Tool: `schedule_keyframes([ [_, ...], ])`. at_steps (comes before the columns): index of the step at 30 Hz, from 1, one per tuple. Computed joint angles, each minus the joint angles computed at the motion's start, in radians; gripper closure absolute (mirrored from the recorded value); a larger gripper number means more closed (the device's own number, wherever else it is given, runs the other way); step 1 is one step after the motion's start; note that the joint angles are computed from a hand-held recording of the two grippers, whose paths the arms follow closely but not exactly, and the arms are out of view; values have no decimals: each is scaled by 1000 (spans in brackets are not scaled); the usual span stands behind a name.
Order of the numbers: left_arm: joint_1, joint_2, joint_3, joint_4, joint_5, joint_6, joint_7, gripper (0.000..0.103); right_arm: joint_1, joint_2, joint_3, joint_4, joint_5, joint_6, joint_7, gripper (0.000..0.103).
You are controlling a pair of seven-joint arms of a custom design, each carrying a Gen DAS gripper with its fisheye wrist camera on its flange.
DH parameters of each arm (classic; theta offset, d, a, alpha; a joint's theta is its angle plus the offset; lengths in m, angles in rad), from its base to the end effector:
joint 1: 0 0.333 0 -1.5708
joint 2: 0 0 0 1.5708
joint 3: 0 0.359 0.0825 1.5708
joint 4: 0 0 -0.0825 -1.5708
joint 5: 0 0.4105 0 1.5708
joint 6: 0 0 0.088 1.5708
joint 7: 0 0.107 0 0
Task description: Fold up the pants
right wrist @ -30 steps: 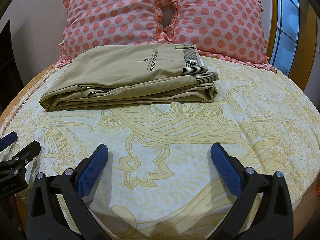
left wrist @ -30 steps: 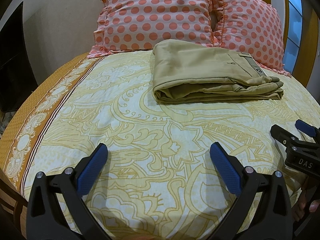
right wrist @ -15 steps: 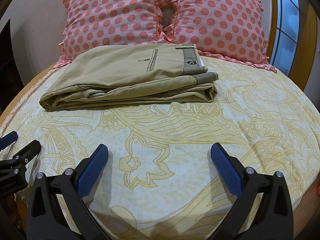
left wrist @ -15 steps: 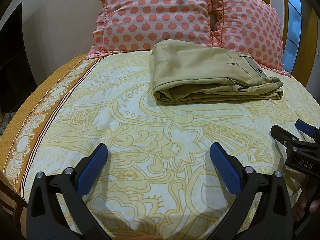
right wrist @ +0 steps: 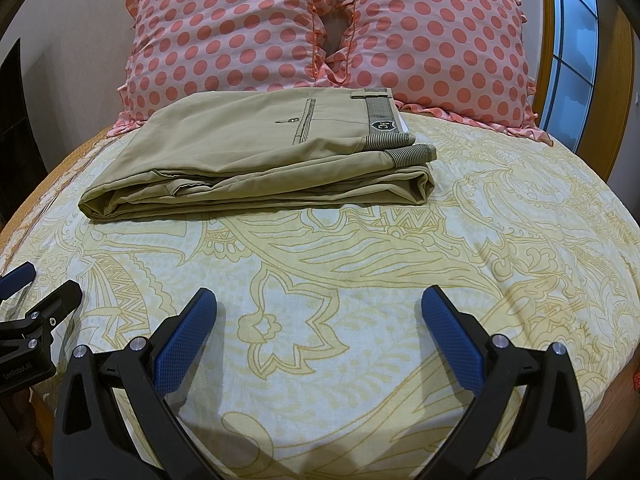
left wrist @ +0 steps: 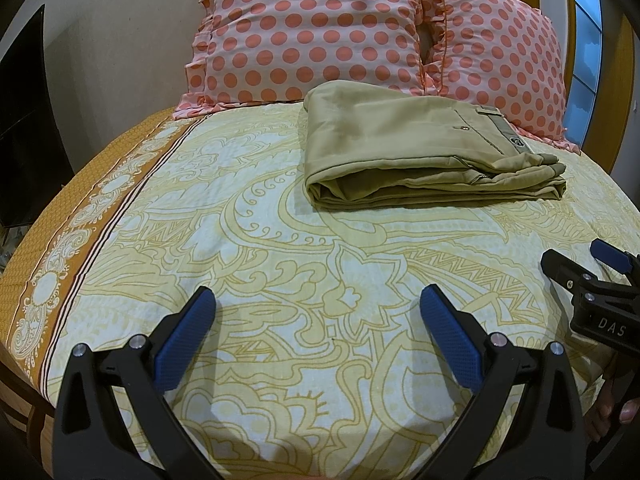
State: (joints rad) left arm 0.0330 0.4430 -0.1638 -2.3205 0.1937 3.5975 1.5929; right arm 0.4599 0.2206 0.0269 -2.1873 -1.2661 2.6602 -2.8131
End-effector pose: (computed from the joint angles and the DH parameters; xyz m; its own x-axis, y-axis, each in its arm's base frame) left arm 0.5859 -0.0969 0.2683 -0.3044 -0.9523 -0.0198 -0.6277 0.2162 -0.7478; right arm 0.5110 0.3008 0.3208 -0.2983 -0.9530 -0.0533 -0.7100 0.2589 -0.6549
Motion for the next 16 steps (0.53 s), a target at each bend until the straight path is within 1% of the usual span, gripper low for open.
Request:
schedule_keyframes([
  [7,3,0,-2,0,6,-2,-2,2,-1,-1,-1,-1,-1,3,-1,1],
  [16,25,5,-13,6,40,-2,-10,2,-1,0,-1,-1,-2,3,0,1],
])
